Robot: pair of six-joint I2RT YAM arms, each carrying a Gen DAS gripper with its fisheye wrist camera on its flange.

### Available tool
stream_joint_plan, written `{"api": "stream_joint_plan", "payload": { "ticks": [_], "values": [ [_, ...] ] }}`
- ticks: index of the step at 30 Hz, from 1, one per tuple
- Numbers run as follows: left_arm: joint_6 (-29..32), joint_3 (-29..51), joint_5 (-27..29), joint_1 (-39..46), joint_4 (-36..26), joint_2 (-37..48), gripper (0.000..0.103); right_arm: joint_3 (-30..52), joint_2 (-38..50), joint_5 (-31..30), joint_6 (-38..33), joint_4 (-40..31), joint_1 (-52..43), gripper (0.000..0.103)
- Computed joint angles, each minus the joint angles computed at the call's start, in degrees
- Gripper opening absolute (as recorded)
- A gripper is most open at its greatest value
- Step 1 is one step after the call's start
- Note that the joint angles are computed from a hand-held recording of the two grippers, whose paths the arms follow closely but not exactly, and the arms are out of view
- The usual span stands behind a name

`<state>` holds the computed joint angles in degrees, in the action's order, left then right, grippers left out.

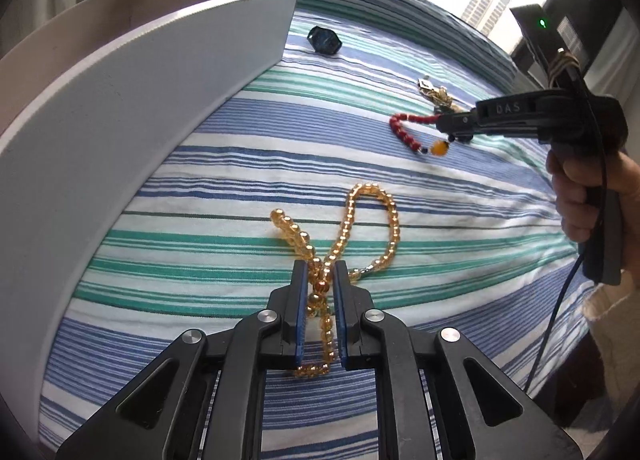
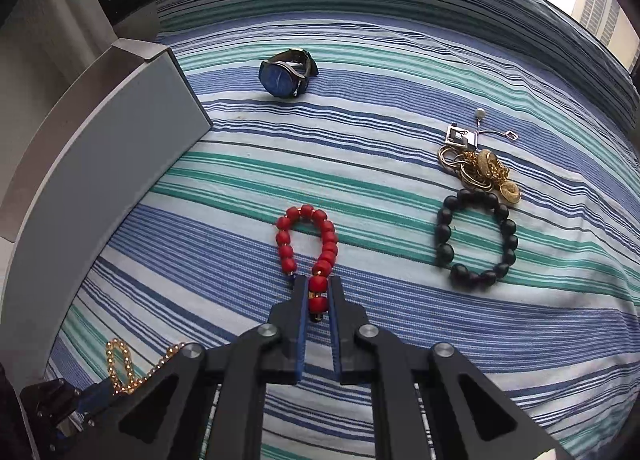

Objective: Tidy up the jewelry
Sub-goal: 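Carry the necklace and red bracelet into the white box and open both tools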

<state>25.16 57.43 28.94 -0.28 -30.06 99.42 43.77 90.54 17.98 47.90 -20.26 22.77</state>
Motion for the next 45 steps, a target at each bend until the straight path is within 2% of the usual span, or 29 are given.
{"api": "stream_joint_plan", "payload": {
  "ticks": [5, 12, 18, 23, 25, 30, 34, 37, 39, 42, 43, 45],
  "values": [
    [2.01, 1.95, 2.86, 2.38, -4.70, -2.74, 0.010, -5.95, -10.14, -0.65, 0.72, -0.54, 0.44, 0.010],
    [3.83, 6.72, 8.51, 5.94, -13.50, -6.73, 0.010, -5.65, -19.05, 2.64, 3.49, -7.52, 7.59, 0.010],
    [7.26, 14.99, 15.12, 11.03, -24.80, -11.07, 0.010, 0.40, -19.66, 6.76, 2.94, -12.89, 13.06, 0.010],
    [8.87, 29.07, 18.72, 17.34, -34.56, -8.65, 0.010, 9.54, -16.48, 8.80, 0.32, -15.51, 15.98, 0.010],
    [8.04, 35.23, 18.91, 19.72, -35.91, -6.50, 0.010, 14.14, -13.99, 9.16, -2.15, -15.14, 16.39, 0.010],
    [2.52, 45.12, 14.46, 22.54, -30.40, -0.59, 0.010, 27.83, -4.68, 7.98, -9.56, -13.28, 16.15, 0.010],
    [-1.54, 50.65, 7.17, 21.81, -24.41, 7.01, 0.010, 39.65, 5.47, 5.02, -15.28, -11.99, 14.51, 0.010],
    [-4.26, 57.17, 1.83, 20.85, -22.29, 16.13, 0.010, 49.48, 14.65, 3.54, -19.02, -12.93, 12.77, 0.010],
    [-5.18, 61.33, -1.24, 20.18, -21.59, 22.04, 0.010, 55.81, 20.95, 1.70, -21.23, -14.02, 11.13, 0.010],
    [-4.28, 63.46, -5.66, 19.29, -18.80, 27.66, 0.011, 64.02, 29.60, 0.23, -23.22, -15.61, 9.14, 0.010],
    [-3.91, 61.66, -7.59, 18.96, -16.42, 27.81, 0.013, 65.22, 31.51, -0.76, -23.58, -14.99, 8.44, 0.011],
    [-3.89, 56.71, -11.63, 18.75, -11.37, 26.33, 0.029, 66.40, 34.05, 0.51, -23.44, -13.76, 7.80, 0.014]
  ]
}}
